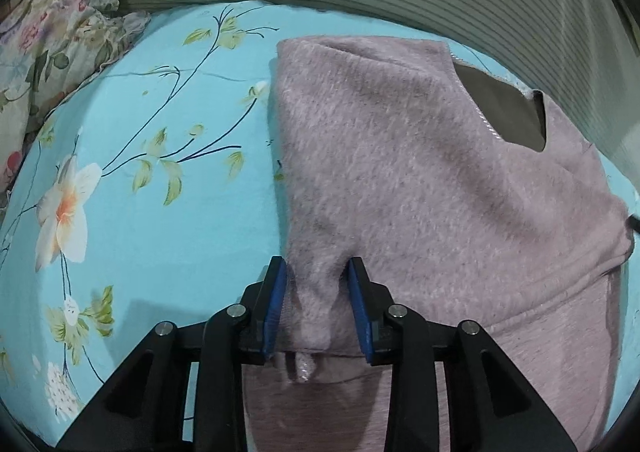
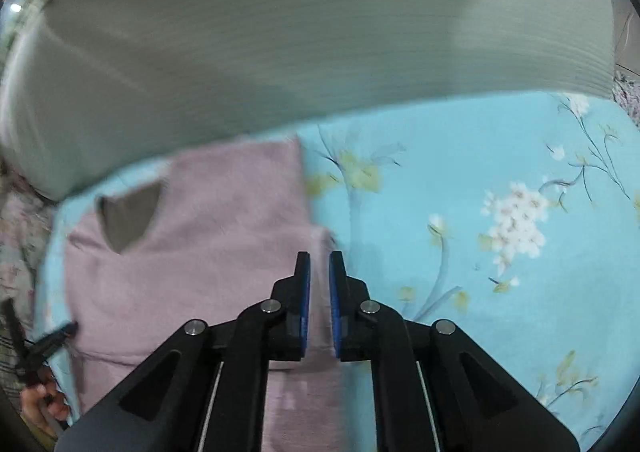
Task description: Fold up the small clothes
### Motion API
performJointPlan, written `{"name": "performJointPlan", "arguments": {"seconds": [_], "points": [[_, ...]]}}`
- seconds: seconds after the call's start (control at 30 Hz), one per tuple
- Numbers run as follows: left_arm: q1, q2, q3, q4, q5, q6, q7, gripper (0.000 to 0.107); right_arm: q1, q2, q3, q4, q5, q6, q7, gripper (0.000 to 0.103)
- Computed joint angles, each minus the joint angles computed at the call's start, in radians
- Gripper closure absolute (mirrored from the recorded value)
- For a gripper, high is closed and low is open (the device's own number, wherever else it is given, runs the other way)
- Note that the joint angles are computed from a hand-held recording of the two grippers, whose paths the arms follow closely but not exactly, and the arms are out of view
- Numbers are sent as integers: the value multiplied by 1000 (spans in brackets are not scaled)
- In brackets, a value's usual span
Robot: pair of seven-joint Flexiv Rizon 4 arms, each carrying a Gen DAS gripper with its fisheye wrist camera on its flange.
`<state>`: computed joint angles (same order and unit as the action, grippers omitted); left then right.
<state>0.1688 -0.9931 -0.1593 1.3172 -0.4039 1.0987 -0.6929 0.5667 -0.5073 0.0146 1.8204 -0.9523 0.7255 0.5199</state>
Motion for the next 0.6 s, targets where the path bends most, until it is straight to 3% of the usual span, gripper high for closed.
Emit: {"name": "performJointPlan", "arguments": {"seconds": [0.07,0.13,0.2,0.23,0.3,0.43,0.5,0.6], "points": [[1,-4,4,-4,-1,-4,-8,73,-30,-36,5,-10,-33,152,-34,82],[0,-4,7,-4,-1,-1,-16,73,-48,-89,9,-43,13,238,-100,82],[-8,-10,19,-16,6,-1,-31,73,-32,-127,18,-83,169,155,-196,84],[-10,-13,22,-22,8,-5,-37,72,-29,-125,13,-67,190,153,-177,85],[-7,-14,26,-28,11,-12,-48,71,-2,-80,-40,19,122,242,-32,84],[11,11,25,7,18,17,-42,71,42,-22,-19,35,120,119,-46,74],[22,30,35,37,26,41,-37,71,45,7,-4,57,99,121,-40,57],[33,64,64,79,45,50,-49,77,62,36,33,68,87,96,-49,55]]}}
